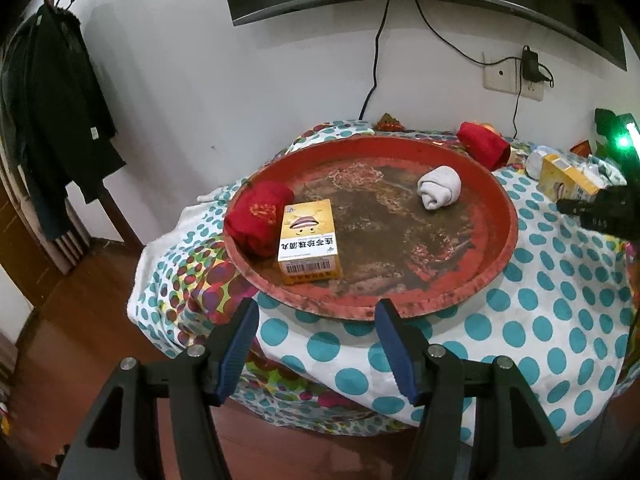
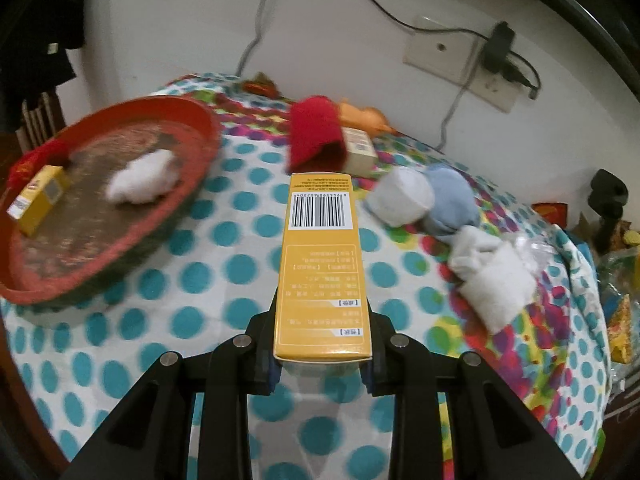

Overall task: Organize objects
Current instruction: 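Carry the tall yellow box with the right tool onto the red tray and release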

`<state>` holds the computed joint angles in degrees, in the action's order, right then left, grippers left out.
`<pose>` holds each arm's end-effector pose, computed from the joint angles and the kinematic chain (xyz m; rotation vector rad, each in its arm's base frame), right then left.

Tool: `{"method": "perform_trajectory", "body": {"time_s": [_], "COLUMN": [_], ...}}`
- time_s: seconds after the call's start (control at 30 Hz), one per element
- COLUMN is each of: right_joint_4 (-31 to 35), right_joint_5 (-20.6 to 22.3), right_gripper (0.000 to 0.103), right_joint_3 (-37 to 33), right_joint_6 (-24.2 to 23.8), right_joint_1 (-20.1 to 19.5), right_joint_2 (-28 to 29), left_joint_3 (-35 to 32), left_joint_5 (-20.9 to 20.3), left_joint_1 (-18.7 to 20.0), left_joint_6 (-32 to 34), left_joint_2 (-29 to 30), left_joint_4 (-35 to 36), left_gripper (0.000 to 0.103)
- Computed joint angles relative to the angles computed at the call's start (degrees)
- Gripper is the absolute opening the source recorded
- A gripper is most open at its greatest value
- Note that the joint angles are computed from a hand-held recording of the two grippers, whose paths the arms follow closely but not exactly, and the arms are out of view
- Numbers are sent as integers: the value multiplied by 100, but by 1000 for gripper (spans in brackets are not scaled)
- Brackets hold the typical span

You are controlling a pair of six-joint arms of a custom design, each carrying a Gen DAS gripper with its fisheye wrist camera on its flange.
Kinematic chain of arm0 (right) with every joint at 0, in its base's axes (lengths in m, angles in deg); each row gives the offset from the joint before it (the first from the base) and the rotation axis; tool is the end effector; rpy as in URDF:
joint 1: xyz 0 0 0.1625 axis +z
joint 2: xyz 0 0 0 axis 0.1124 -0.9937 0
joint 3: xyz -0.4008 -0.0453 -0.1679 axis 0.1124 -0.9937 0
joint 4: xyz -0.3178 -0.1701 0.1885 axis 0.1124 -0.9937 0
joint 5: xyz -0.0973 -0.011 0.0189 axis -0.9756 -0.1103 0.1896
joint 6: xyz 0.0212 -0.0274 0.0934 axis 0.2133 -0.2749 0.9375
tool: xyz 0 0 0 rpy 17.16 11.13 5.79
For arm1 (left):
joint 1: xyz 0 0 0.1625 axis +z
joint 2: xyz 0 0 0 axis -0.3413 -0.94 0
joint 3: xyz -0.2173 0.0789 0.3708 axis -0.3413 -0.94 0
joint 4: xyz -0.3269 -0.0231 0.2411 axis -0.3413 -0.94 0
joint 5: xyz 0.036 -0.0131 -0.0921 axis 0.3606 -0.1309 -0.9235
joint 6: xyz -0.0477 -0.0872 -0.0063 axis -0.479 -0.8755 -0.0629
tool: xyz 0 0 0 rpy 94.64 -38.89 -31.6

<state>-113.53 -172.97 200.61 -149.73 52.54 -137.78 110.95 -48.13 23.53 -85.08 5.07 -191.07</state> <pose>-0.0393 -0.2896 0.3872 0.4333 -2.1042 0.7558 -0.3757 -0.2349 0.0264 0.6954 2.1045 -0.8635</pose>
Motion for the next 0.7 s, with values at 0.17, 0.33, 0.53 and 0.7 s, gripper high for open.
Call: {"method": "perform_trajectory", "body": {"time_s": [0.17, 0.33, 0.53, 0.7], "right_joint_4": [342, 538, 636, 542], "right_joint_5": [-53, -150, -427, -731], "right_gripper": [29, 29, 29, 29], "right_joint_3": [80, 67, -14, -82], "right_joint_6": [245, 525, 976, 1293], "right_joint_1": [379, 883, 1660, 2291], "right_joint_2": [-121, -30, 381, 1025], "left_joint_3": [44, 97, 264, 326], "left_joint_5": [-108, -51, -225, -219], "left_joint_1": [96, 106, 246, 275], "left_joint_6": [-85, -253, -326, -558], "left_joint_2": [-101, -216, -401, -511], "left_joint_4": [-81, -40, -429, -377], "left_gripper": [62, 62, 62, 62]}}
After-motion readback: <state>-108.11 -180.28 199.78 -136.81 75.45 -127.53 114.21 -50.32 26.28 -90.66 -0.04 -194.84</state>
